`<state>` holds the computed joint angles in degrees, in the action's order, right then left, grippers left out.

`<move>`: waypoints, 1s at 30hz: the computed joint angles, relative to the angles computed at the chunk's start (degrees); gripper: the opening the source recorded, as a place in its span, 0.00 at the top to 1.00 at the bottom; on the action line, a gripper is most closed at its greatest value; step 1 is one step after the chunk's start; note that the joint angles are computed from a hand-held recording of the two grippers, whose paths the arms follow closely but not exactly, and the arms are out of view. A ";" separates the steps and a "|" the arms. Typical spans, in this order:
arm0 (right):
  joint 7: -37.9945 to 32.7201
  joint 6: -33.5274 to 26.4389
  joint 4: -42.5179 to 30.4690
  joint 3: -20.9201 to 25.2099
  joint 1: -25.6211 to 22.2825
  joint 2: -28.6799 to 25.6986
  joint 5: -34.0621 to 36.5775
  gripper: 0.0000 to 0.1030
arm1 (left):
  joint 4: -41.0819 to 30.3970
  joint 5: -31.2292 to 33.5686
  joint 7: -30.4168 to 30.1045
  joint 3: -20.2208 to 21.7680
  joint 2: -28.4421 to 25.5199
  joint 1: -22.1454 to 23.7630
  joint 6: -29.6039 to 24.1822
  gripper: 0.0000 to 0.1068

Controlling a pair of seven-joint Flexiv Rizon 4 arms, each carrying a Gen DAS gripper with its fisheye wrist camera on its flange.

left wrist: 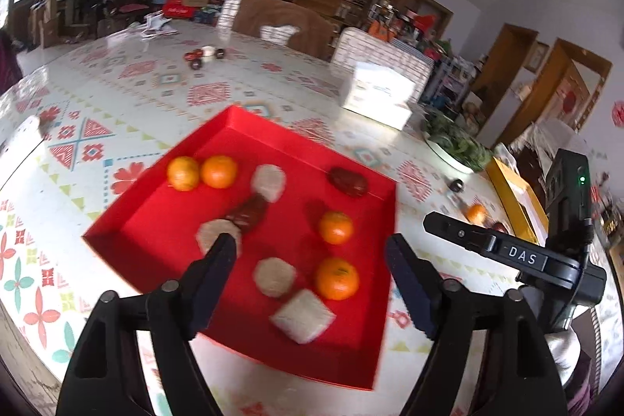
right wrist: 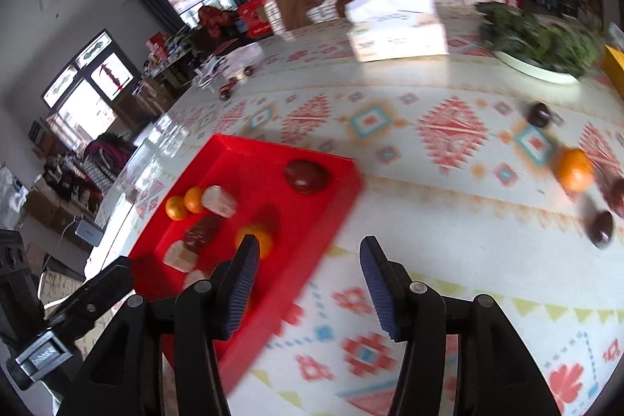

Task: Organize fruits
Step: 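Move both tools back to the remaining fruit on the table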

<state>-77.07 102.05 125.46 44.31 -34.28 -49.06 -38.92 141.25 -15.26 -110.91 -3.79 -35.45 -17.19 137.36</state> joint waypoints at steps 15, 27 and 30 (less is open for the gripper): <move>-3.63 -3.96 -4.13 2.33 -19.88 -2.92 3.45 0.40 | -7.03 -5.24 7.56 -1.13 -0.14 -7.02 -7.34 0.22; -6.88 -6.15 -12.81 -1.75 -13.68 -3.54 13.59 0.40 | -16.93 -0.37 8.75 -2.20 -1.87 -6.02 -18.11 0.22; -8.61 -6.08 -14.50 -4.38 -9.98 -3.51 15.18 0.40 | -21.30 -0.14 10.75 -2.18 -2.97 -6.38 -21.33 0.22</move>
<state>-85.67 95.98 110.96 39.93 -44.27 -52.57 -23.74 119.96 -15.40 -100.16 -5.97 -38.41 -23.57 116.03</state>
